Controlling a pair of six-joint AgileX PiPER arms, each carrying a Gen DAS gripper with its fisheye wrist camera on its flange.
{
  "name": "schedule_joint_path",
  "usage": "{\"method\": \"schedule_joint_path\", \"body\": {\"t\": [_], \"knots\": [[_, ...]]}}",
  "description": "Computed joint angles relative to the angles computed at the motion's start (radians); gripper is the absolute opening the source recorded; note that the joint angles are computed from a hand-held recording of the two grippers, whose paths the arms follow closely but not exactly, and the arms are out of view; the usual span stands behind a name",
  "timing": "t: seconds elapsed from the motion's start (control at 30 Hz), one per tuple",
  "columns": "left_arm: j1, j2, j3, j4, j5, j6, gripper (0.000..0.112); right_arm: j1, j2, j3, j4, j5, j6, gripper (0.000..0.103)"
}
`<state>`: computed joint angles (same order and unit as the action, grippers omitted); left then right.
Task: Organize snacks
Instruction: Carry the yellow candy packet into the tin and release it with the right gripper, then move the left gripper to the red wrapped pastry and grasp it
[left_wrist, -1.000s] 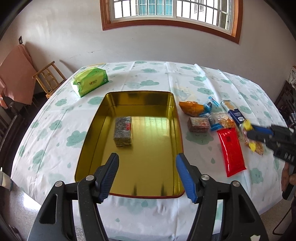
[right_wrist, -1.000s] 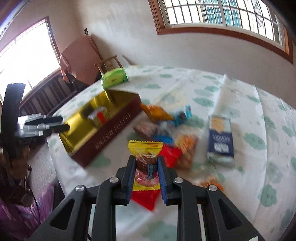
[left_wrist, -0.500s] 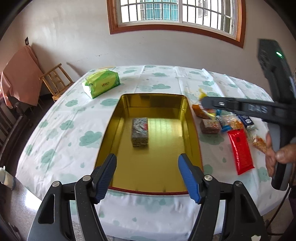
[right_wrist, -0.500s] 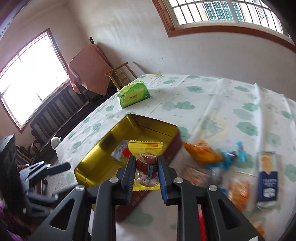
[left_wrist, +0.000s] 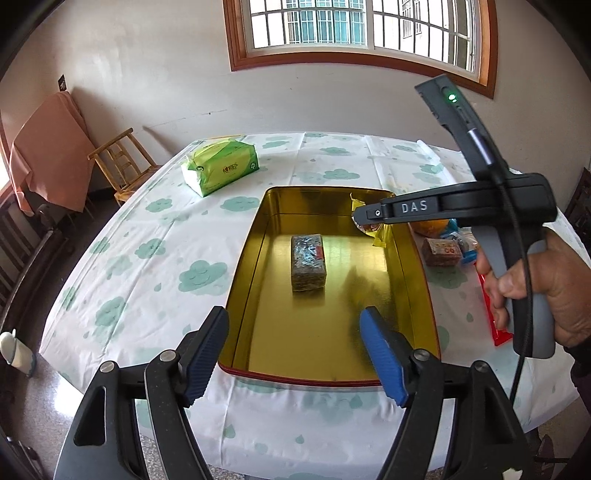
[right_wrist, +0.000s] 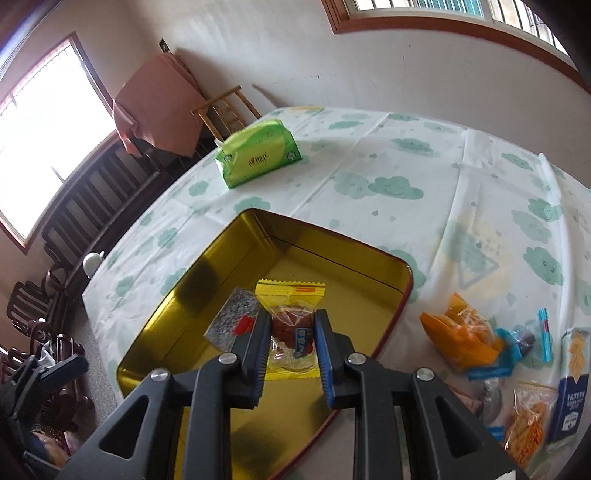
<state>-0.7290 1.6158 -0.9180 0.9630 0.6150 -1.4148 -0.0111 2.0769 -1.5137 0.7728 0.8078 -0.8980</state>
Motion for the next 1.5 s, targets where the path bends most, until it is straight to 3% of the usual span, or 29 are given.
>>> {"method": "schedule_joint_path", "body": {"t": [0.47,0.97,1.23,1.37,1.5], "knots": [[0.034,-0.007,0.023,-0.008,-0.037,0.016,0.073,0.071,0.07,-0.078,-0.162,-0.035,0.159,0.024],[0.027,-0.003,0.025,-0.008,-0.032,0.014,0.074,0.073,0.096,-0.096,-0.124,-0.041,0.186,0.026],[0.002,-0.006,0.015,-0.015,-0.009,0.017,0.074,-0.036,-0.036,0.078,0.162,-0.053,-0.046,0.03],[-0.012,-0.013,0.006,-0.005,-0.001,0.014,0.076,-0.14,-0.207,0.31,0.244,-0.108,-0.181,0.057],[-0.02,-0.003,-0.042,-0.07,-0.028,0.089,0.076,-0.353,-0.398,0.57,0.312,-0.147,-0.424,0.063]]}}
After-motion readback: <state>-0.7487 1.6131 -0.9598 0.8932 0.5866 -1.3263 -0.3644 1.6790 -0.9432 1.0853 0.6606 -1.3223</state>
